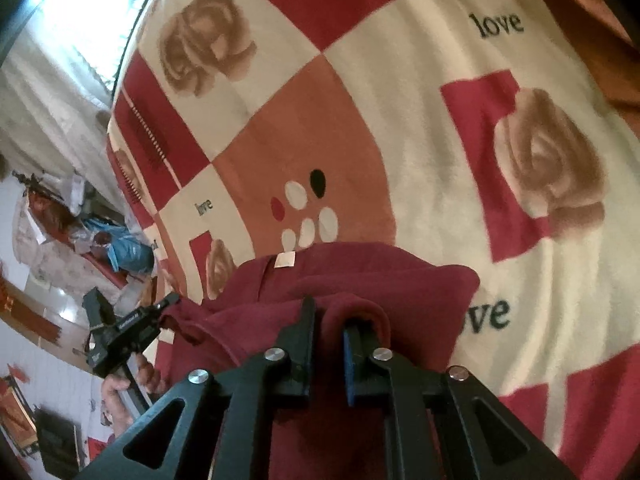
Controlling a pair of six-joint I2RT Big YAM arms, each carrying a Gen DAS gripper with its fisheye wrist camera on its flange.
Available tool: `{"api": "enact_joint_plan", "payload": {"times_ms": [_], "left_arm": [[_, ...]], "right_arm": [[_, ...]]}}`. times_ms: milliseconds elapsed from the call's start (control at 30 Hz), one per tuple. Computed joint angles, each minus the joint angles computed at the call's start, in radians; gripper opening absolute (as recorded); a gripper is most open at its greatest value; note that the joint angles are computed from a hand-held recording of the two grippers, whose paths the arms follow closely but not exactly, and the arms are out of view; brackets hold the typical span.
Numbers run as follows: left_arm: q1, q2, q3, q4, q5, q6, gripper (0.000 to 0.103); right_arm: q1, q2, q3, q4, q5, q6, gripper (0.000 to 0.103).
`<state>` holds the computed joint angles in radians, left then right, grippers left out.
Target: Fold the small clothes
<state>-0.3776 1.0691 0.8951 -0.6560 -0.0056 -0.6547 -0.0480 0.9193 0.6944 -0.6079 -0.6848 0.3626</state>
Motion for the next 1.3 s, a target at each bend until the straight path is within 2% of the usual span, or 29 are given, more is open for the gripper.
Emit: {"api": "enact_joint_plan", "payload": {"times_ms": [33,67,100,200,300,400,500,567,633,700,767,833,967,1033,1133,1233,1300], "left_arm": [[0.001,-0.019,-0.012,0.022,-0.004,-0.005,0.066],[0.005,-0.036,-0.021,0.039,-0.002,-0.010,0.066],[0.008,-0.043,-0.020,0.037,0.000,-0.016,0.066],[0.006,-0.058,-0.020,0.021,-0.015,-0.028,0.066],[-0.013,-0.061,-0.019,-0.004,-0.069,-0.032,0.066],[-0.036,-0.036,-0.015,-0.033,-0.109,-0.017,0.066],[-0.046,0.001,-0.013,-0.066,-0.134,-0.003,0.066],[-0.049,0.040,-0.006,-0.100,-0.153,0.017,0.066],[-0.051,0.082,0.003,-0.143,-0.186,0.022,0.066],[-0.050,0.102,-0.001,-0.155,-0.199,0.029,0.066],[-0.045,0.105,-0.007,-0.145,-0.193,0.033,0.066],[-0.050,0.105,-0.007,-0.147,-0.204,0.036,0.066],[-0.066,0.096,-0.007,-0.149,-0.237,0.048,0.066],[-0.071,0.077,-0.013,-0.150,-0.246,0.048,0.066],[-0.078,0.032,-0.030,-0.158,-0.254,0.046,0.066],[-0.083,-0.007,-0.050,-0.166,-0.256,0.037,0.066],[-0.085,-0.027,-0.065,-0.166,-0.262,0.040,0.066]], "right_arm": [[-0.005,-0.034,-0.005,-0.013,0.018,-0.009,0.034],[-0.008,-0.067,-0.010,-0.021,0.047,-0.012,0.047],[-0.014,-0.098,-0.015,-0.026,0.063,-0.016,0.048],[-0.028,-0.181,-0.023,-0.069,0.027,-0.060,0.048],[0.056,-0.184,-0.009,-0.132,0.055,-0.121,0.048],[0.206,-0.108,0.019,-0.097,0.192,-0.119,0.048],[0.282,0.020,0.073,-0.047,0.293,-0.097,0.048],[0.301,0.105,0.114,-0.040,0.344,-0.090,0.048],[0.313,0.183,0.147,-0.033,0.451,-0.086,0.048],[0.308,0.238,0.167,-0.050,0.518,-0.069,0.048],[0.284,0.272,0.163,-0.047,0.510,-0.058,0.048],[0.261,0.256,0.131,0.002,0.481,-0.049,0.048],[0.283,0.221,0.142,-0.051,0.541,-0.054,0.048],[0.314,0.188,0.158,-0.086,0.557,-0.060,0.048],[0.385,0.163,0.187,-0.114,0.534,-0.075,0.048],[0.473,0.193,0.229,-0.108,0.536,-0.072,0.048],[0.538,0.253,0.272,-0.097,0.528,-0.073,0.048]]}}
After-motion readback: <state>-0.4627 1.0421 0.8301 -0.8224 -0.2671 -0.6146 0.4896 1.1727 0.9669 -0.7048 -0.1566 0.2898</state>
